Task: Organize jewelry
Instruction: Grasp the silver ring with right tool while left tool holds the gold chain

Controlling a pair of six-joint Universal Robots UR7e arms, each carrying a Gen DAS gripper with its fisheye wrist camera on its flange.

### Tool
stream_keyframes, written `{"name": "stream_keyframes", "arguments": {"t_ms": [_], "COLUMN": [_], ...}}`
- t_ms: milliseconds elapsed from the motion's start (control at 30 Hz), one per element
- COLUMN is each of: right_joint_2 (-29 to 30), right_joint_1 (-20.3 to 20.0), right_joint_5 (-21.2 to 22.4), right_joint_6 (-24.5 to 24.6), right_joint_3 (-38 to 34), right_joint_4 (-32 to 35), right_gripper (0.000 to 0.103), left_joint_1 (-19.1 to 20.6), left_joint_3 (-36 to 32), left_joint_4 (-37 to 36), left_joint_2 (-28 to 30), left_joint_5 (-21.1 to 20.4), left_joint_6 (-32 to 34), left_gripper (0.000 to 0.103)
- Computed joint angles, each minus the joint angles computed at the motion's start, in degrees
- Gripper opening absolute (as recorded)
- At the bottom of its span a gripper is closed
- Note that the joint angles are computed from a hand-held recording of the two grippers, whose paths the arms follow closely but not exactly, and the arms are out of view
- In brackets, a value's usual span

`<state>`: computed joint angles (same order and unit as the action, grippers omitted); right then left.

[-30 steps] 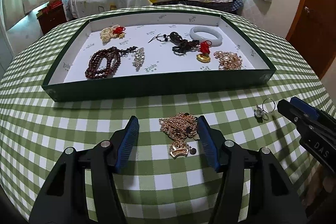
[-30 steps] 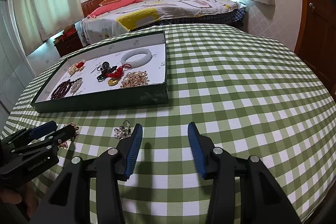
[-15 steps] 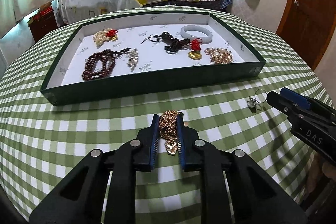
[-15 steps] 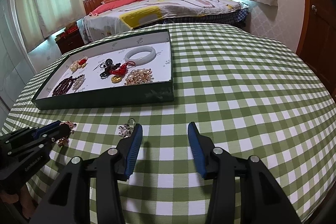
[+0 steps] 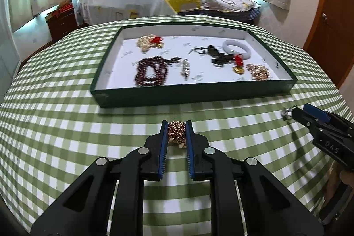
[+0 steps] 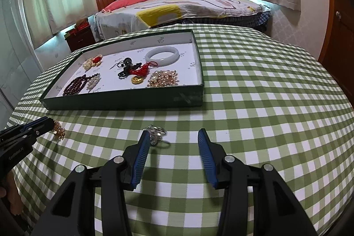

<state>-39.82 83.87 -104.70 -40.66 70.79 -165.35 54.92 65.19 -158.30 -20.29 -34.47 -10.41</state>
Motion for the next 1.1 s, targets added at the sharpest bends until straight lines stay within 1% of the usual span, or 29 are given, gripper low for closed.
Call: {"name": "stream_keyframes", "arguments": {"t_ms": [533,633,700,767,833,1100], "right_joint_2": [1.88,1.9,1.92,1.85,1.81,1.54], "right_joint_1": [0.74,0.85,0.89,0.99,1.01,0.97], "right_joint_5": [-1.11,-1.33,-1.47,-1.62,-1.66,-1.1], "right_joint_6": [0.43,-0.06,-0.16,-0.48,-0.71,-1.04], "right_joint_3": [-2.84,-2.6,-2.5,-2.34,-2.22,-1.3], "right_joint_4": [4.54,4.34,4.14,4.06,4.1,3.37], "right_gripper": [0.045,0.045,0.042,0.032,0.025,0.025], "left_joint_1": [0.56,0.68,0.75,0.8,0.8,1.04], "left_joint_3": [1.47,1.61,1.65,1.47,1.47,1.31], "left_joint_4": [-1.93,-1.83,-1.78,-1.72,-1.72,-1.62], "left_joint_2": [-1.09,-1.22,-1.26,-1.16,-1.16,-0.92], "left_joint_5": [0.33,0.34,0.29,0.25,0.25,0.25], "left_joint_6": [0.0,-0.15,-0.3,-0.26,-0.26,-0.34], "left_gripper": [0.015,0.015,0.015,0.015,0.015,0.015]}}
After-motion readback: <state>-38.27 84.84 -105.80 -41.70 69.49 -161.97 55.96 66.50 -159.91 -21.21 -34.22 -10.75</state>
